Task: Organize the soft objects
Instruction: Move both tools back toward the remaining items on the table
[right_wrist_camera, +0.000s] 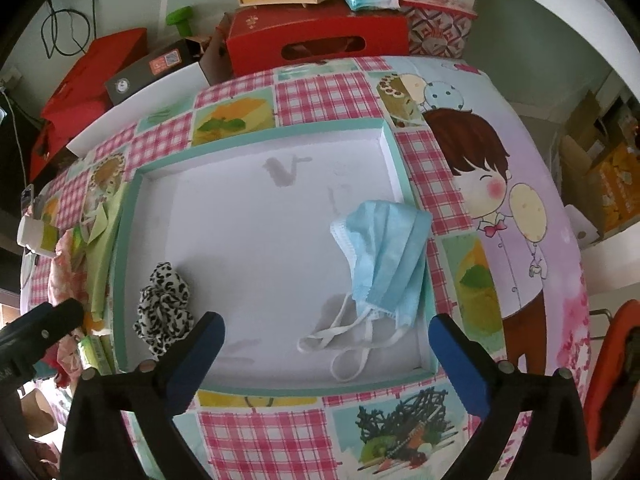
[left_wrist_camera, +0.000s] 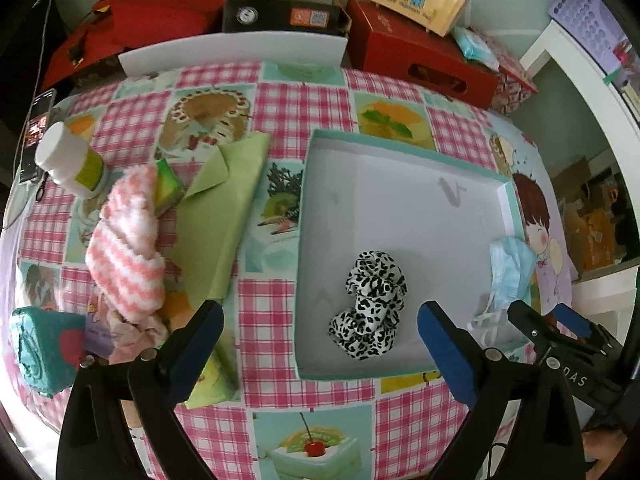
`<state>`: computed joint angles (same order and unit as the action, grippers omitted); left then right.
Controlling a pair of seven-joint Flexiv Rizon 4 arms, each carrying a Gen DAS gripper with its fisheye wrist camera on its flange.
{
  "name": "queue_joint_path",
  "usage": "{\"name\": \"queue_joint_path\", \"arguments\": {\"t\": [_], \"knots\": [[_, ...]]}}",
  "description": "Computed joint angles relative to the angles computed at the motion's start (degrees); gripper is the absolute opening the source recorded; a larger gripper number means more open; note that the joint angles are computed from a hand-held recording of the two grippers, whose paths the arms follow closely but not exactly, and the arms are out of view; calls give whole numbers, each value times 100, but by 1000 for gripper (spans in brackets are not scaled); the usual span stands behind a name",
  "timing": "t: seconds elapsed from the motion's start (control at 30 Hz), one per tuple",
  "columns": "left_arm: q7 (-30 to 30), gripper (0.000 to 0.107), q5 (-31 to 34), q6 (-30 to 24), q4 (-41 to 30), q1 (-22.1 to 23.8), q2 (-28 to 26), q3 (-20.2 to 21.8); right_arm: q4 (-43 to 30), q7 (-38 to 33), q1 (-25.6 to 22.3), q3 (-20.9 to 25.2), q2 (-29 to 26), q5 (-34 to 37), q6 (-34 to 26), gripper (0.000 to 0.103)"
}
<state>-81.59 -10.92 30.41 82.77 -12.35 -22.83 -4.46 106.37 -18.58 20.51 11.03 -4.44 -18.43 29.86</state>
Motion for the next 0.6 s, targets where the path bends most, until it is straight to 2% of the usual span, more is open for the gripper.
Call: {"name": "queue_joint_path", "arguments": {"t": [0.27, 0.6], "knots": [[49, 98, -158, 194, 447, 176, 419, 82, -131, 206, 196, 110, -10, -104, -55, 103], [159, 98, -347, 548, 1063, 541, 950, 271, -588, 73, 648, 220, -429, -99, -21, 103]]}}
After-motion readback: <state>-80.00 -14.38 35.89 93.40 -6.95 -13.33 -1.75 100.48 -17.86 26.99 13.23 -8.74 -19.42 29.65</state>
